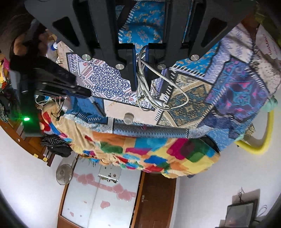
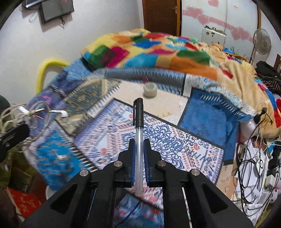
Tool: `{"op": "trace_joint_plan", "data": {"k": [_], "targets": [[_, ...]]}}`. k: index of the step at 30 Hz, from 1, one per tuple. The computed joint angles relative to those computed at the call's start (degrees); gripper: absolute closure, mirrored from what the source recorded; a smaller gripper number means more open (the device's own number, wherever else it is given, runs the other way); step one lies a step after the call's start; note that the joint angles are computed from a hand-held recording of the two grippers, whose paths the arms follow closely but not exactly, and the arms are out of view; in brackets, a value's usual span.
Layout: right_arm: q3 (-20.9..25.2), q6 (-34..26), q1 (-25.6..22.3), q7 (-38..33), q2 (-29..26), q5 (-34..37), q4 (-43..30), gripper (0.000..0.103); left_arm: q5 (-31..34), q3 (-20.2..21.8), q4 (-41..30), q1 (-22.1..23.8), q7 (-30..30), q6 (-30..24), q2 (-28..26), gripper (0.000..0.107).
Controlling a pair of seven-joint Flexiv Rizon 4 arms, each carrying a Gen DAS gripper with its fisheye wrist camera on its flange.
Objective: Collect trash
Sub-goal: 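Carry the earphones and pen with both tools over the white bin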
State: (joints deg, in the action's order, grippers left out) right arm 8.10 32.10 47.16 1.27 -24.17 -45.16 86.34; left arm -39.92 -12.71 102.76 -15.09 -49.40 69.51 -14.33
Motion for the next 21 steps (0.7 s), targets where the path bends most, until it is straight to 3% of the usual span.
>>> {"op": "trace_joint_plan", "data": {"k": [10,21], "targets": [[0.2,-6.11,6.74,1.47,0.92,-7.62,-6.89,0.095,-3.21,4.82,7.35,0.02,2.45,0.13,10.91,0.101],[-1.31,-8.84,13.91,-0.21,-3.74,-10.12,-16.55,0.095,-3.63,12.05,15.83,0.61,4.4,-2.11,20.86,0.101]]}}
